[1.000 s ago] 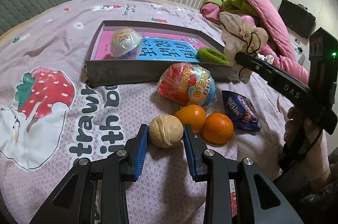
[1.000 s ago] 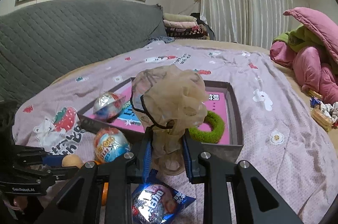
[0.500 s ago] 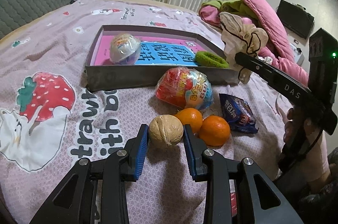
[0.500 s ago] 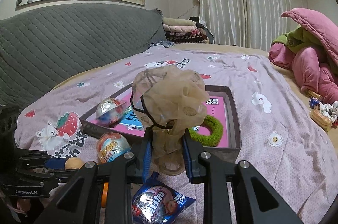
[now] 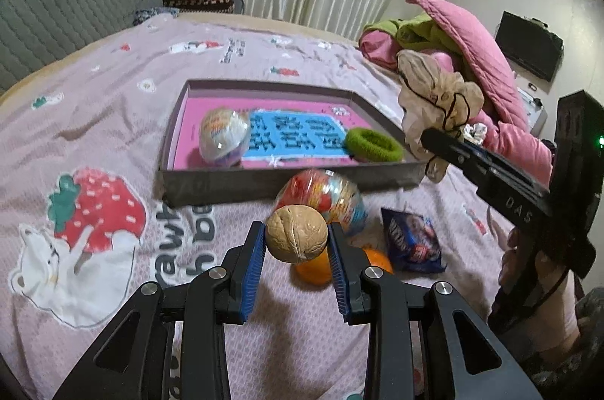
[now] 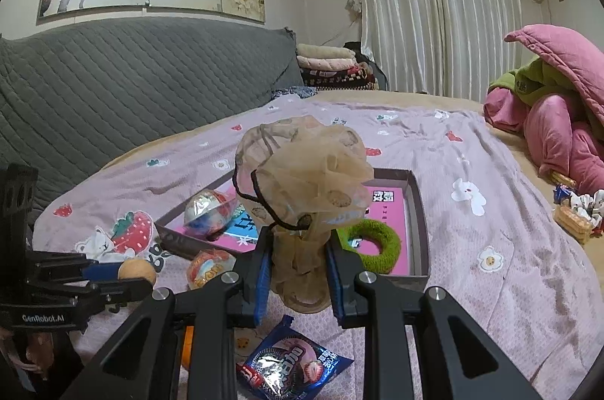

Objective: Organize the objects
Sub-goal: 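Lift the mesh bag with the right tool while the left tool closes on the walnut, then carry the mesh bag with the right tool while the left tool carries the walnut over the tray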

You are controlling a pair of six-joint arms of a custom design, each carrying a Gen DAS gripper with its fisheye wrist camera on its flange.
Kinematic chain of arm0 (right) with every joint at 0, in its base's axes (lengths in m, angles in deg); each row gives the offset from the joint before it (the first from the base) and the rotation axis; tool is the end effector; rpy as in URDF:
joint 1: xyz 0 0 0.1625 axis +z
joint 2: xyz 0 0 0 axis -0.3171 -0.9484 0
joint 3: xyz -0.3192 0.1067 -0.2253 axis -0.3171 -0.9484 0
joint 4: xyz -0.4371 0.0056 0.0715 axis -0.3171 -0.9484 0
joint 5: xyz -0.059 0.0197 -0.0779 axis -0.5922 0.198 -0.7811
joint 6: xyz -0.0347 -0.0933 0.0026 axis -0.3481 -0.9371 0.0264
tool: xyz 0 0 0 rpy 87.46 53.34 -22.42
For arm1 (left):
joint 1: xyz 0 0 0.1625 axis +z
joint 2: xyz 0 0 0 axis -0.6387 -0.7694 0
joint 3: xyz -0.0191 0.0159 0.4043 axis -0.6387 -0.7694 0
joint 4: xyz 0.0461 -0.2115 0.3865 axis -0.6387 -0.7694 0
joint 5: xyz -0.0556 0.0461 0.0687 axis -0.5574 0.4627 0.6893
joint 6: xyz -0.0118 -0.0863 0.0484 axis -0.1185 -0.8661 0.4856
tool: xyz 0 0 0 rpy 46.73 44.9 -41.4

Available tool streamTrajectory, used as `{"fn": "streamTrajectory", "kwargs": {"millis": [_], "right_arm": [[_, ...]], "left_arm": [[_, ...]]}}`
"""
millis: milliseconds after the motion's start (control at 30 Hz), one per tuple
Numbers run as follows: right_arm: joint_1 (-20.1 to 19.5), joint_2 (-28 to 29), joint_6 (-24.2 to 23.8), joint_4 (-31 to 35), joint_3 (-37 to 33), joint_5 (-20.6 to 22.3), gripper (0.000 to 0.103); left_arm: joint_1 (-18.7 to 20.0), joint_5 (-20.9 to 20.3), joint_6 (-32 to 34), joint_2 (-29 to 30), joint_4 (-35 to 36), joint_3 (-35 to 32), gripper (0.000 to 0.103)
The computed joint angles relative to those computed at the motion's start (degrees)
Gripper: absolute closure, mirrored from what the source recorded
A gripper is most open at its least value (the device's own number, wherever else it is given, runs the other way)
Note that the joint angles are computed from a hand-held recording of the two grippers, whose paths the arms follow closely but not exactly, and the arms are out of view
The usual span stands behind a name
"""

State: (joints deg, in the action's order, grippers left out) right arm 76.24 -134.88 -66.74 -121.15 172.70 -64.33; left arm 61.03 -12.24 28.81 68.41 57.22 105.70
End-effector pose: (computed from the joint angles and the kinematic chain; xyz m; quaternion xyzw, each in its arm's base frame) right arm -0.0749 -0.4565 0.3394 0.4493 -0.8200 0.3414 0.0962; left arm -0.3755 -0.3825 -0.1145 0.0766 0.8606 -0.4322 0.2581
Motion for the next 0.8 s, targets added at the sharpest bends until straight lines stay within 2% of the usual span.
{"fn": "streamTrajectory", "kwargs": {"millis": [167, 667, 800], "right_arm": [[-0.38, -0.65, 0.07, 1.68, -0.52, 1.25, 0.077], [-1.1, -2.74, -1.47, 3.78, -0.32, 3.76, 0.077], [-1.16, -3.07, -1.65, 4.55, -0.4, 4.27, 0.077]], "left_arm": [[-0.36, -2.18, -0.9, 1.32, 3.47, -2.54, 0.069], [-0.8, -5.43, 0.82, 3.2, 7.89, -7.99, 0.069], [-0.94, -7.62, -1.18, 4.65, 12.0, -10.51, 0.069]]}}
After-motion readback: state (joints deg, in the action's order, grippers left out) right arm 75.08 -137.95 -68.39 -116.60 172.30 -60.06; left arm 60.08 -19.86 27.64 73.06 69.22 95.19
